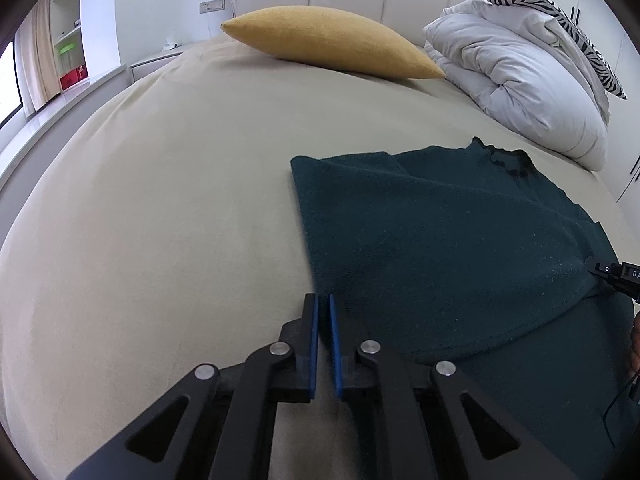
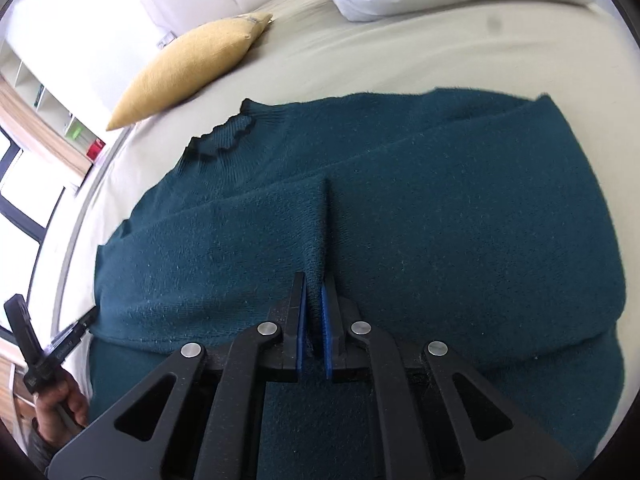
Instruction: Fold small clothes
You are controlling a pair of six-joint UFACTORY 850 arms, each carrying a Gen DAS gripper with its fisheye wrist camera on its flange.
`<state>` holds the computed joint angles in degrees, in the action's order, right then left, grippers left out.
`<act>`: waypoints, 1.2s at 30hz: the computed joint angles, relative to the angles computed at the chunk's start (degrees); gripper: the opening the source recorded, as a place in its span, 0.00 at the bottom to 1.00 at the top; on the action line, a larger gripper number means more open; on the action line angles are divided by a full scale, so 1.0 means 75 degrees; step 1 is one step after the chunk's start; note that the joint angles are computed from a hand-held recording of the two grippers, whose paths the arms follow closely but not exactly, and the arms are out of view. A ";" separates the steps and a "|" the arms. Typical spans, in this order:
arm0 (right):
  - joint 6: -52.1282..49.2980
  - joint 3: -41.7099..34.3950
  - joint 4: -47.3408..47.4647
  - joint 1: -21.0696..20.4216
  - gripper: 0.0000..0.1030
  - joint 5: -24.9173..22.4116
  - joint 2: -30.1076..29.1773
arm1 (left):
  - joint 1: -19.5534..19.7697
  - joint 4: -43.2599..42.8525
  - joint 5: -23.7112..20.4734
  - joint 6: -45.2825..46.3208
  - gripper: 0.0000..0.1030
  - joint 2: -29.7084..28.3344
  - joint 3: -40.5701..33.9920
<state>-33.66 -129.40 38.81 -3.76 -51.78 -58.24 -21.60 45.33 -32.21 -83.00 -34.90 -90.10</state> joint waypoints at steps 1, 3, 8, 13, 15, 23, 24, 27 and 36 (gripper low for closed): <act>0.0021 -0.0112 -0.0043 0.0007 0.06 -0.0038 -0.0073 | 0.0001 0.0078 0.0038 -0.0112 0.09 0.0028 0.0051; 0.0126 -0.0309 0.0081 -0.0044 0.07 -0.0245 -0.0203 | 0.0009 0.0205 0.0143 -0.0269 0.10 0.0073 0.0132; -0.0063 0.0234 0.0539 -0.0197 0.10 0.0143 0.0131 | 0.0020 0.0313 0.0333 -0.0579 0.21 0.0269 0.0354; -0.0114 0.0458 0.0773 -0.0249 0.10 0.0519 0.0392 | -0.0221 0.0932 -0.0216 -0.1335 0.37 0.0465 0.0391; -0.0067 0.0209 0.0599 -0.0188 0.10 0.0502 0.0283 | -0.0377 0.1426 -0.0416 -0.1627 0.37 0.0478 0.0327; -0.0430 0.0212 -0.0089 0.0174 0.08 0.0720 0.0230 | -0.0327 0.0513 -0.0565 -0.0252 0.41 -0.0295 -0.0373; -0.0304 0.0082 -0.0350 0.0217 0.08 0.0694 0.0112 | -0.0307 0.0710 -0.0400 -0.0496 0.42 -0.0234 -0.0235; -0.0326 -0.0205 -0.0350 0.0109 0.07 0.0724 -0.0106 | -0.0268 0.0502 -0.0227 -0.0486 0.42 -0.0026 -0.0059; -0.1879 0.2998 0.1717 -0.0873 0.33 0.0947 0.2232 | -0.0971 0.2129 0.0851 -0.3721 0.69 0.2222 0.2755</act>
